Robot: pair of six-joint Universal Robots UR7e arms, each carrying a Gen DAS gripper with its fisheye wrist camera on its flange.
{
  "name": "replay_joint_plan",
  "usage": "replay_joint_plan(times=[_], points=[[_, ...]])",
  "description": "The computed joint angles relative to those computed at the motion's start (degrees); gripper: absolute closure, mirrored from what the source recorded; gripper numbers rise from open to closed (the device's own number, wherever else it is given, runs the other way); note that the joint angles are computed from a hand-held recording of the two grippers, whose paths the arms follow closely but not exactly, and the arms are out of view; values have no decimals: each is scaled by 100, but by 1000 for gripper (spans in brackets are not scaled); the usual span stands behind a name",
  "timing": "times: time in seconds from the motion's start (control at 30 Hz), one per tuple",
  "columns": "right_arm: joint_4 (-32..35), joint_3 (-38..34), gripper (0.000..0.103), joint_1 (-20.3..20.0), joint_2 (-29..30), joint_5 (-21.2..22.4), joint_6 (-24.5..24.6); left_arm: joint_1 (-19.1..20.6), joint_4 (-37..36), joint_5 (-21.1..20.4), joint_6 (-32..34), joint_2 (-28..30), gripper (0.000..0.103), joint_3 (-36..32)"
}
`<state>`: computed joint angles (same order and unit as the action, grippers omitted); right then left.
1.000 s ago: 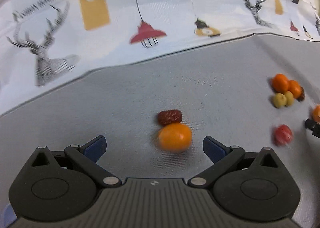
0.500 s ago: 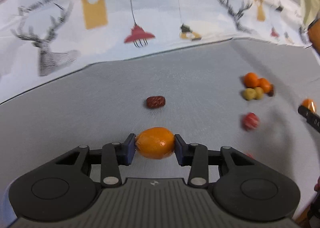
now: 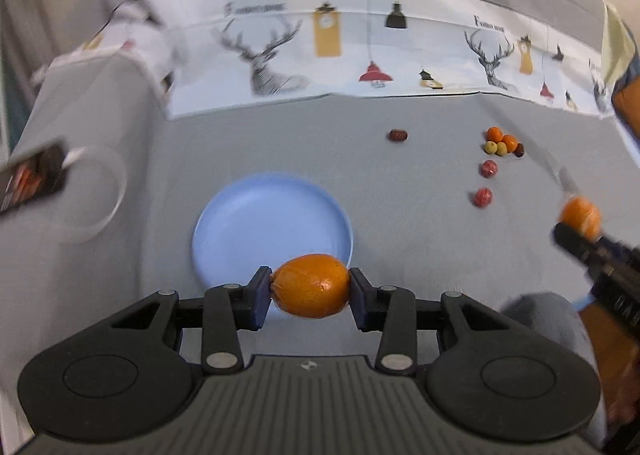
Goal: Organize fruits
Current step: 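Carry both oranges over the blue plate and open both tools to drop them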
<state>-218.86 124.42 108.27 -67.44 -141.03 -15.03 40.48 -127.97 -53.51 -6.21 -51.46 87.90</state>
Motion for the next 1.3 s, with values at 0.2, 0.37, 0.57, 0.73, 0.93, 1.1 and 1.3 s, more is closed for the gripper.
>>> replay_joint_plan(times=[0.2,0.37,0.57,0.73,0.93,1.1,1.3], points=[[430,55,64,807,295,-70,173,-104,-83,228,-261,-969,58,886],[752,0,64,1274,546,-128,276,-224,-380,183,-206,-1527,58,1445],[724,-117,64,1490,681,-233,133,-261,-385,166,-283,-1820,58,1715],[847,-184,64,1540,707,-266,96,-210,-420,170,-320,-1863,58,1737],[900,-211,64,1430,694,-257,202,-161,-401,134,-214,-1763,58,1674],[1128,-244,64,1308,698,-167,446,-102,-429,181,-144,-1650,58,1593],[1438,-287,64,1143,680,-62,658,8,-349,154,-111,-1386,58,1333]])
